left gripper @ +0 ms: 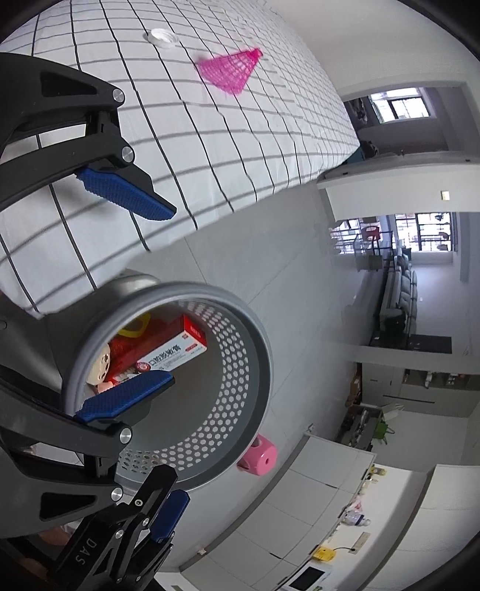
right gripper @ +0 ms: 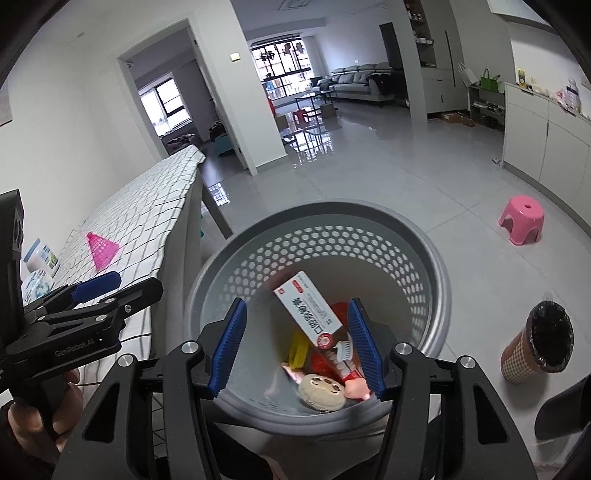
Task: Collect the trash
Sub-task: 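Move both tools back toward the bottle cap and shuttlecock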
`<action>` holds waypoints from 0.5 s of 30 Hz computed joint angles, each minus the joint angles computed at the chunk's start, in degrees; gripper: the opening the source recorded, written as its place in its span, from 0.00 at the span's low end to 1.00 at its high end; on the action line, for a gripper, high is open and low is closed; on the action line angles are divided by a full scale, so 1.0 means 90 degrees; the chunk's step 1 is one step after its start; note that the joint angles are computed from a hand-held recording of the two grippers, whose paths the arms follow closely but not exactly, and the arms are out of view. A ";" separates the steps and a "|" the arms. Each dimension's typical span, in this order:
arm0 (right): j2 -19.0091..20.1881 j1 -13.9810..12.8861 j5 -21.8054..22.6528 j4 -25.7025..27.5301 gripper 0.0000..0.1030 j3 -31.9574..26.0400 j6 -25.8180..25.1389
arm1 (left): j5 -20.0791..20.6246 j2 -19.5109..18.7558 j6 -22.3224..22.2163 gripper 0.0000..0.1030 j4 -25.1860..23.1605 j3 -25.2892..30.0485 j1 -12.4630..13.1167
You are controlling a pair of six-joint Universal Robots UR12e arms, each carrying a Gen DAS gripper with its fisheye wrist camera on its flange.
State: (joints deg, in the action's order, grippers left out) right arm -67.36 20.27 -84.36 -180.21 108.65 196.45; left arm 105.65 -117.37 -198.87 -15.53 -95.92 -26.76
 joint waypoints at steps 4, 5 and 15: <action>0.0010 0.0096 0.0048 -0.0029 0.55 -0.0058 -0.0054 | 0.0086 0.0113 -0.0041 0.80 0.0097 -0.0167 0.0050; 0.0017 0.0126 0.0041 -0.0019 0.55 -0.0079 -0.0076 | 0.0107 0.0138 -0.0040 0.80 0.0119 -0.0209 0.0061; 0.0125 0.0334 0.0040 0.0261 0.55 -0.0376 -0.0162 | 0.0372 0.0387 0.0026 0.80 0.0292 -0.0587 0.0261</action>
